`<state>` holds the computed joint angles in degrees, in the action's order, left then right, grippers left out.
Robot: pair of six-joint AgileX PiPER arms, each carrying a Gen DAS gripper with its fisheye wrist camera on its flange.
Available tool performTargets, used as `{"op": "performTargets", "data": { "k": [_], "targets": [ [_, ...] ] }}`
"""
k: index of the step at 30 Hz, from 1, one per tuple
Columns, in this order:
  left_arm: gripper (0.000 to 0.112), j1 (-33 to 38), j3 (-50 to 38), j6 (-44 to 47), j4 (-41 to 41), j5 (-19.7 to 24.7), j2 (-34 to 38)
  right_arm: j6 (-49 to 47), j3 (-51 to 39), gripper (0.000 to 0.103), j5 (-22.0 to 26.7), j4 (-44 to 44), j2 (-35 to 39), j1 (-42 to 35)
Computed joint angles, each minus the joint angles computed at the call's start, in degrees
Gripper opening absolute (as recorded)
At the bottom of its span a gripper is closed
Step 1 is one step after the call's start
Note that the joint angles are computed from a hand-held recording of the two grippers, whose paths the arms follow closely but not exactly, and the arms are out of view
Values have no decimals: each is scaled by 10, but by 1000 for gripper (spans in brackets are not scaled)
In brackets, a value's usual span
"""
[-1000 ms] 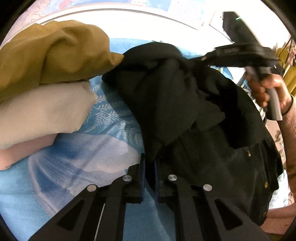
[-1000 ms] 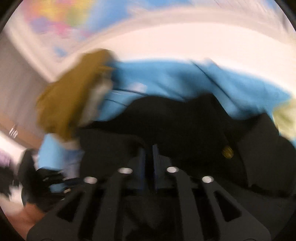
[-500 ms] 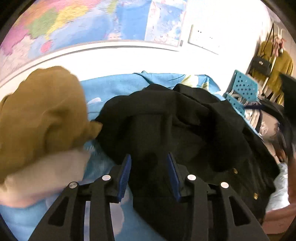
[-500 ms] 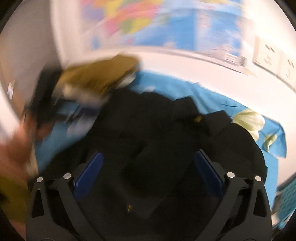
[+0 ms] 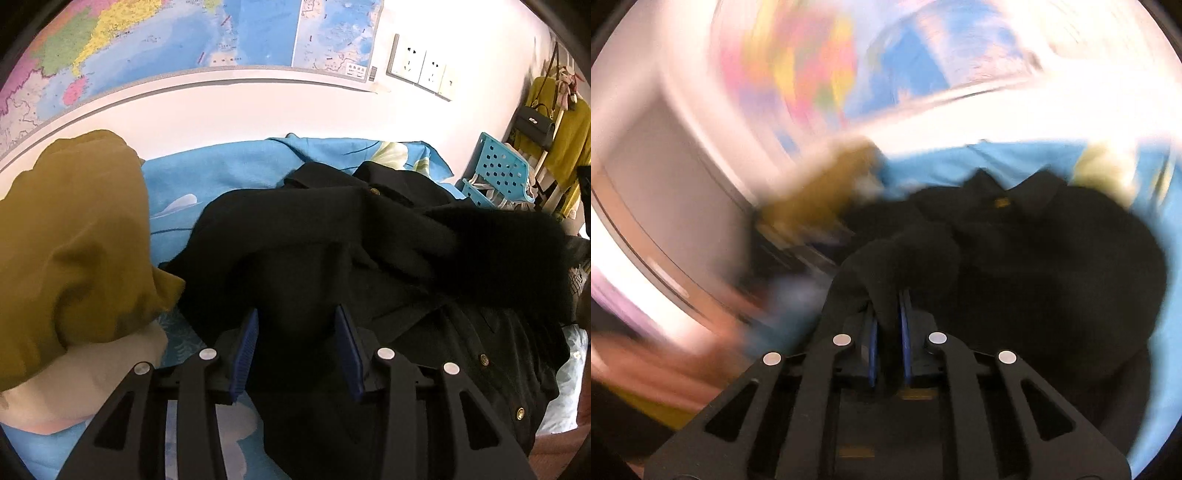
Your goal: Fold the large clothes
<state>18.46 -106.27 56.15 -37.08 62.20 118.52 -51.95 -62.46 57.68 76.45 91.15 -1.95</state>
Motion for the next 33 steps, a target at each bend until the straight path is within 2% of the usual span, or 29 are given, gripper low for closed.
{"op": "performTargets", "data": {
  "k": [1,2,3,4,6,7,8,9,11,13,15,17,19,21,22,23,25,27,30,32,33],
  "targets": [
    [41,0,-5,-1,2,1,1,-8,11,10,32,41,-4,-39],
    [41,0,-6,-1,3,1,1,-9,21,10,42,65,-9,-66],
    [41,-1,-13,-5,6,0,5,7,24,10,31,68,-12,-85],
    [42,-3,-24,-12,9,5,11,43,26,18,-3,47,-10,-107],
    [43,-8,-45,-26,15,13,24,106,1,32,-20,-20,31,-125],
    [43,-10,-52,-32,18,12,29,155,-10,49,-40,-65,43,-122],
    [43,-14,-65,-41,25,16,37,190,-2,62,-84,-109,49,-121],
    [43,-17,-70,-48,30,16,42,202,6,62,-105,-132,53,-121],
    [44,-22,-78,-58,40,15,47,164,28,69,-101,-108,54,-135],
    [46,-24,-86,-66,47,16,51,92,58,72,-115,-79,29,-139],
    [46,-26,-89,-70,50,17,52,37,78,78,-156,-98,-15,-108],
    [47,-28,-89,-73,56,14,50,32,82,81,-212,-155,-43,-48],
    [47,-31,-84,-74,59,9,46,70,87,82,-293,-269,-60,32],
    [48,-33,-85,-78,60,8,48,137,90,78,-332,-369,-49,76],
    [48,-33,-87,-79,61,8,49,149,87,62,-336,-389,-32,82],
    [48,-34,-87,-82,63,7,49,146,77,36,-325,-385,-17,82],
    [48,-34,-84,-84,65,6,46,77,81,10,-291,-310,-19,57],
    [48,-33,-75,-75,62,4,39,-19,90,10,-225,-196,-41,11],
    [47,-25,-68,-51,42,11,31,-115,108,10,-71,-51,-77,-83],
    [47,-19,-77,-39,25,28,32,-123,105,10,5,-9,-101,-140],
    [47,-18,-86,-36,18,36,34,-107,93,10,27,5,-99,-162]
  ]
}}
